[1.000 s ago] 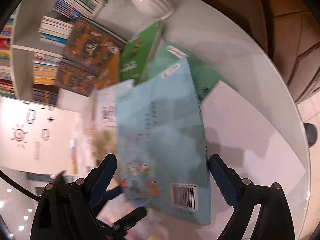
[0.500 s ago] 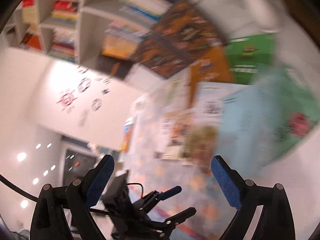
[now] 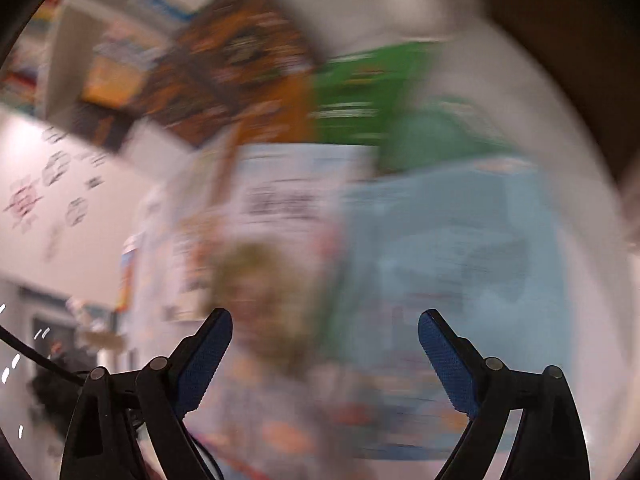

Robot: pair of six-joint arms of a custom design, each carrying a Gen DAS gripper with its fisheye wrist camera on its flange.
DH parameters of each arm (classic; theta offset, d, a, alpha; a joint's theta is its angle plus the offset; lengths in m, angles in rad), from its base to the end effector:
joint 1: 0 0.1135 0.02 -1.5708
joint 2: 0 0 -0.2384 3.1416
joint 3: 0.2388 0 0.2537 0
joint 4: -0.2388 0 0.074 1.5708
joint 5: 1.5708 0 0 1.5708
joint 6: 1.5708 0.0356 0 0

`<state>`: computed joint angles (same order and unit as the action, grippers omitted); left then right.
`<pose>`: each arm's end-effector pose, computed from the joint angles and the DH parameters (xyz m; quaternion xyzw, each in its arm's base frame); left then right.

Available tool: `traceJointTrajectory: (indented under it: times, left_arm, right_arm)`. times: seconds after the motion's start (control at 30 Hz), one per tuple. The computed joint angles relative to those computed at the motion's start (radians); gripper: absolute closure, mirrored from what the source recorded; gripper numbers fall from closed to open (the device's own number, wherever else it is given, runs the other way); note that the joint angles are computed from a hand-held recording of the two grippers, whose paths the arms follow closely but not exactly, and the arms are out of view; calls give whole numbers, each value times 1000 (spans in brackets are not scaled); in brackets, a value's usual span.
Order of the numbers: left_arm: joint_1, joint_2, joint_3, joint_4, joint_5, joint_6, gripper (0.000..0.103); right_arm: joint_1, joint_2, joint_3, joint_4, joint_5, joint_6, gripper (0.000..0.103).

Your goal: Organize books

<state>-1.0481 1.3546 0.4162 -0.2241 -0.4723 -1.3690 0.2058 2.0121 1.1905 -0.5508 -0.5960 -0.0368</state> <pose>0.1163 -0.1695 0.0860 -0.1989 0.9323 -0.1031 0.2841 0.3425 0.0919 0.0880 -0.1440 0.9407 0.2991 0.0697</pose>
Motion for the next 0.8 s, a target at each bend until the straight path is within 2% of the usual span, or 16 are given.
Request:
traceJointTrajectory:
  times: [0.03, 0.1, 0.27, 0.4, 0.47, 0.5, 0.57, 0.63, 0.7, 0.73, 0.8]
  left_arm:
    - [43, 113, 54, 106, 50, 99, 20]
    - [92, 273, 157, 203, 130, 212, 20]
    - [151, 522, 384, 272, 270, 380, 20]
    - [175, 650, 520, 261, 332, 425, 20]
    - [187, 700, 571, 254, 364, 442, 20]
    - [194, 725, 591, 252, 384, 449, 20]
    - [191, 764, 635, 219, 373, 444, 19]
    - [193, 766, 628, 235, 376, 439, 19]
    - [199, 765, 612, 271, 411, 421, 19]
    - [203, 764, 603, 290, 426, 415, 19]
    - [194, 773, 628, 225, 379, 408, 18]
  right_arm:
    - [-47, 15, -7, 5, 5, -6, 15]
    - [-123, 46, 2, -2, 7, -12, 21]
    - [-265, 159, 59, -2, -14, -25, 22]
    - [-280, 200, 94, 8, -1, -42, 22]
    - [-269, 219, 119, 15, 1, -54, 18]
    - [-263, 233, 145, -4, -3, -63, 9]
    - [-237, 262, 194, -50, -23, -93, 9]
    - [-228, 276, 212, -84, -52, -134, 9]
    - [-246, 312, 238, -142, -133, -162, 9]
    - [-266, 351, 272, -207, -216, -190, 10]
    - [-277, 379, 298, -269, -289, -216, 10]
